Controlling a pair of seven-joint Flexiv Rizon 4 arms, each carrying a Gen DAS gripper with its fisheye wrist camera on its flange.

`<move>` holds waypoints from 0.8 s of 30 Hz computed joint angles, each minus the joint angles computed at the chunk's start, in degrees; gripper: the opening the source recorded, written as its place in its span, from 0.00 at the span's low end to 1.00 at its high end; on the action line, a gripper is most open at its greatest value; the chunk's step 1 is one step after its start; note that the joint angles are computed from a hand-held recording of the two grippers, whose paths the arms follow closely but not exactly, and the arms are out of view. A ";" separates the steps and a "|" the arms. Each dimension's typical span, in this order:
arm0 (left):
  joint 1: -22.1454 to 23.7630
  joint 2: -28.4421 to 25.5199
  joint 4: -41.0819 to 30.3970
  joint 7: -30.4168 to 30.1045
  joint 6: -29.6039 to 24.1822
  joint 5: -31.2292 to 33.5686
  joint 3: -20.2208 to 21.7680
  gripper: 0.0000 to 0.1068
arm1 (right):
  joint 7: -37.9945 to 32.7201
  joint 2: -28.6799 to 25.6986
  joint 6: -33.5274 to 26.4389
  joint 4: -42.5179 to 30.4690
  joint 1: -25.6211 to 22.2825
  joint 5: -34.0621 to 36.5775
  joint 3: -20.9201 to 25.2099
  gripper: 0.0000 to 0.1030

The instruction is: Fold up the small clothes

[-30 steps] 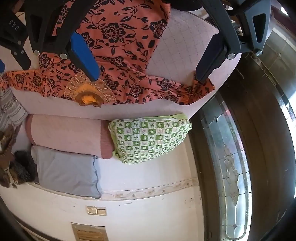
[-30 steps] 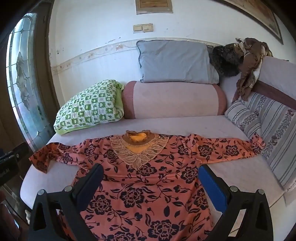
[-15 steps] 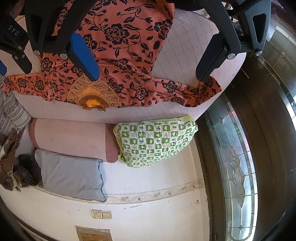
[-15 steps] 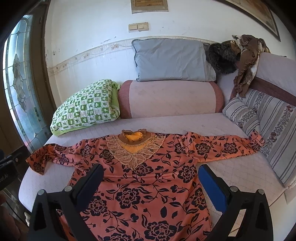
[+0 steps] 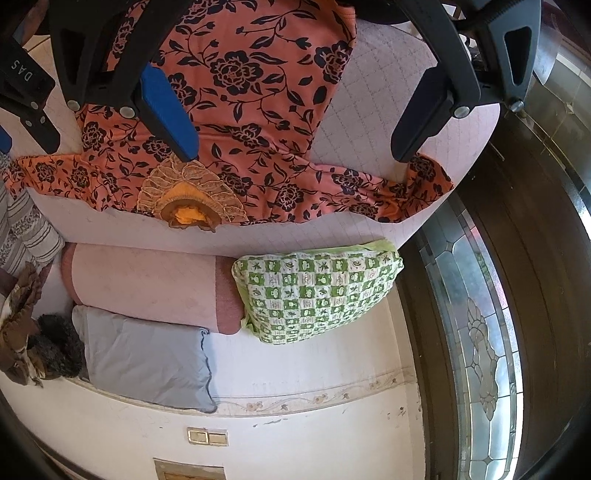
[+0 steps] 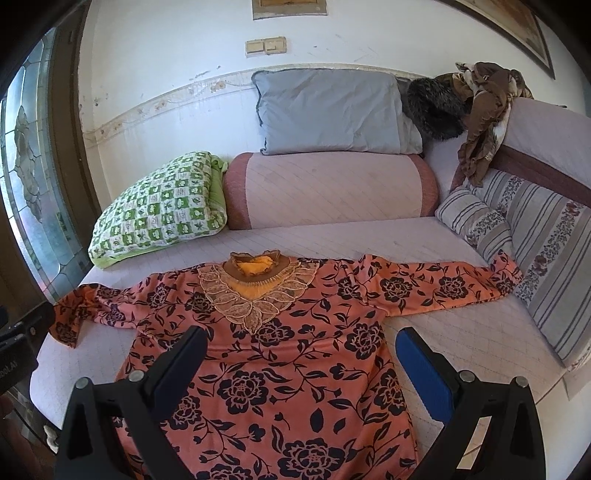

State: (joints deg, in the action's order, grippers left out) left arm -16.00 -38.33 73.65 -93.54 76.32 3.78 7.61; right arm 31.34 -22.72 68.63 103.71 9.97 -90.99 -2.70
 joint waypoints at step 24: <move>1.68 2.36 4.04 7.77 3.20 -5.24 -5.84 0.96 | 0.61 6.08 -8.12 5.41 -0.52 1.20 1.69 1.00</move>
